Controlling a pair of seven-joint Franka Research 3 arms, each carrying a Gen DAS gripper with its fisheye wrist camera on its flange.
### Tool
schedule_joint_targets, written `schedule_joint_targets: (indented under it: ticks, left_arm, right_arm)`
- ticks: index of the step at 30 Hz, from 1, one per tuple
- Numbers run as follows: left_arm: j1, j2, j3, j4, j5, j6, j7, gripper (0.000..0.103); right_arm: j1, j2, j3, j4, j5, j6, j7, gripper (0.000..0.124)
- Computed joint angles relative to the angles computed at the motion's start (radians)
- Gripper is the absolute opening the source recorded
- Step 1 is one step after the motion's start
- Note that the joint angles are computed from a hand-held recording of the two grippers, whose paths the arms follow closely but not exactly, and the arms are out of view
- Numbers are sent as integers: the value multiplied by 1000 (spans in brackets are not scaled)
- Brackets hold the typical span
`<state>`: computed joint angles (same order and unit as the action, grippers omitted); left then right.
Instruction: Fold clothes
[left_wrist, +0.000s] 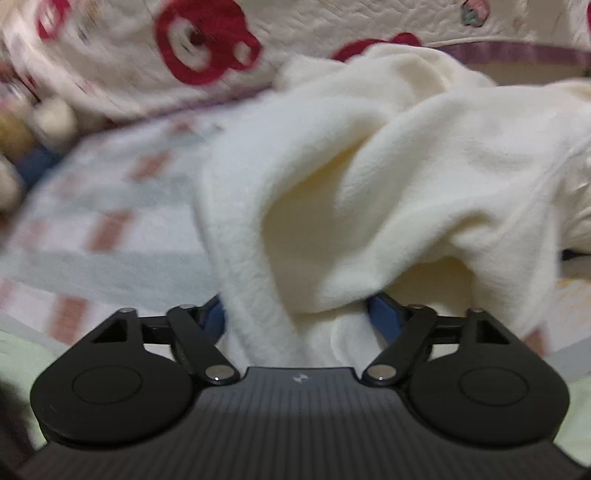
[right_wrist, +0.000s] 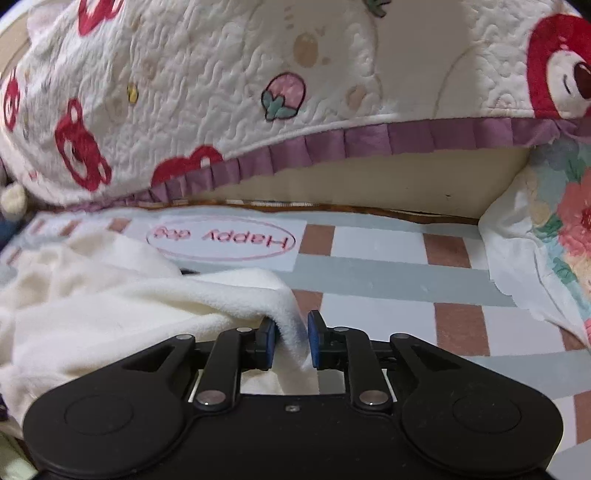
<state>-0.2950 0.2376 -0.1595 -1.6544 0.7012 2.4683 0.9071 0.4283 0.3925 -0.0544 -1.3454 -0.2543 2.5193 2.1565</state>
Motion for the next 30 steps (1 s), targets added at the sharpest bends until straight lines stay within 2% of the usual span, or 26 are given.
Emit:
schedule_joint_targets:
  ticks: [1,2,3,6,8,11,14,16,19,20,21,22,25,27,29,30]
  left_arm:
    - [-11,-5,10,-3,45,4,-35,56]
    - [-20,-10,18,-6,90,7,-70,34]
    - [-27,-14,24,-7,133,10,-102,21]
    - [-16,-15,26,8,181,43,-112,16]
    - [-11,-14,30,21,210,66,-121,16]
    - [12,9,42,84,188,96,-154,16]
    - [22,21,63,108,202,139,-219,16]
    - [25,17,75,85,221,167,-272,16]
    - [33,5,80,26,240,194,-344,16]
    - [45,14,56,37,179,145,-324,15]
    - [31,14,66,39,189,138,-350,15]
    - [23,14,70,41,209,130,-379,15]
    - [-3,19,77,61,319,106,-391,15]
    - [-5,10,80,57,362,106,-424,15]
    - [10,-8,83,38,378,143,-490,16]
    - [15,-17,86,30,397,155,-526,16]
  right_arm:
    - [-2,-3,0,-1,9,1,11,28]
    - [-4,-7,1,-3,18,2,23,29]
    - [-7,-10,1,-4,27,2,35,29]
    - [-17,-13,8,-3,60,-29,59,29]
    - [-19,-11,8,-1,67,-52,75,29]
    - [-31,1,11,4,91,-78,101,30]
    - [-51,61,41,100,138,-175,7,30]
    - [-32,87,31,144,100,-190,-50,30]
    - [-5,74,6,126,50,-132,-64,31]
    - [12,53,-12,99,12,-94,-43,31]
    - [28,33,-29,75,-31,-58,-19,31]
    - [33,1,-34,31,-54,10,7,31]
    - [-2,-66,13,-65,7,176,-21,31]
    - [13,-79,8,-84,-32,227,-51,33]
    - [53,-72,-29,-76,-125,231,-26,39]
    - [58,-61,-30,-58,-140,198,-40,39]
